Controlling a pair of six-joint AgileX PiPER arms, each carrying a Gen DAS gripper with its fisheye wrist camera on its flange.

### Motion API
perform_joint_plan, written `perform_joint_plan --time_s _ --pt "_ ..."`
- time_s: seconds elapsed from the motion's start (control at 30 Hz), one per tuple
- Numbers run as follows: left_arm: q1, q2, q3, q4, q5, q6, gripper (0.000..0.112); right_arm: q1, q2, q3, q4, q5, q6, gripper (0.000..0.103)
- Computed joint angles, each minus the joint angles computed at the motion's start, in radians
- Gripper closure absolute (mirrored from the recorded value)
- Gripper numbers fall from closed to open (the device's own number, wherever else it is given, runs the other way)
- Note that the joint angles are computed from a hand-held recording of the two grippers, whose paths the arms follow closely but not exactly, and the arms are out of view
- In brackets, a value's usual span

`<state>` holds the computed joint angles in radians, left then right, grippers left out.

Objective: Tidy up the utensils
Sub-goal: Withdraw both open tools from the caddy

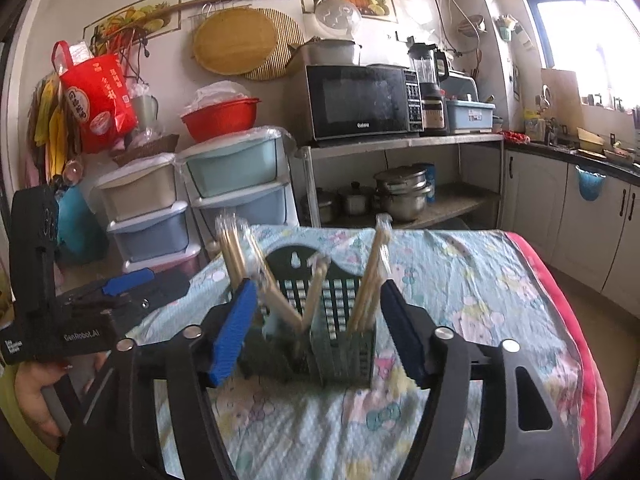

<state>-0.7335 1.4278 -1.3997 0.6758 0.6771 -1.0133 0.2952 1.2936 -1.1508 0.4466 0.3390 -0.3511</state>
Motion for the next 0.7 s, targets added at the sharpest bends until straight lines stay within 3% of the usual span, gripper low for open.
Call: perform_joint_plan --time_s 0.23,0.4,0.7 --pt "-0.059 -0.044 0.085 0.023 0.021 -0.054 0.02 0.019 -0.081 0.104 -0.09 0.029 0.081 0.024" --pt "-0.117 -0.071 0.157 0.071 0.036 -0.13 0.02 0.041 -0.128 0.178 -0.145 0.023 0.136 0.02" --pt "-0.231 -0.098 0.266 0.235 0.066 -0.337 0.02 0.116 -0.208 0.313 -0.406 -0.064 0.403 0.011"
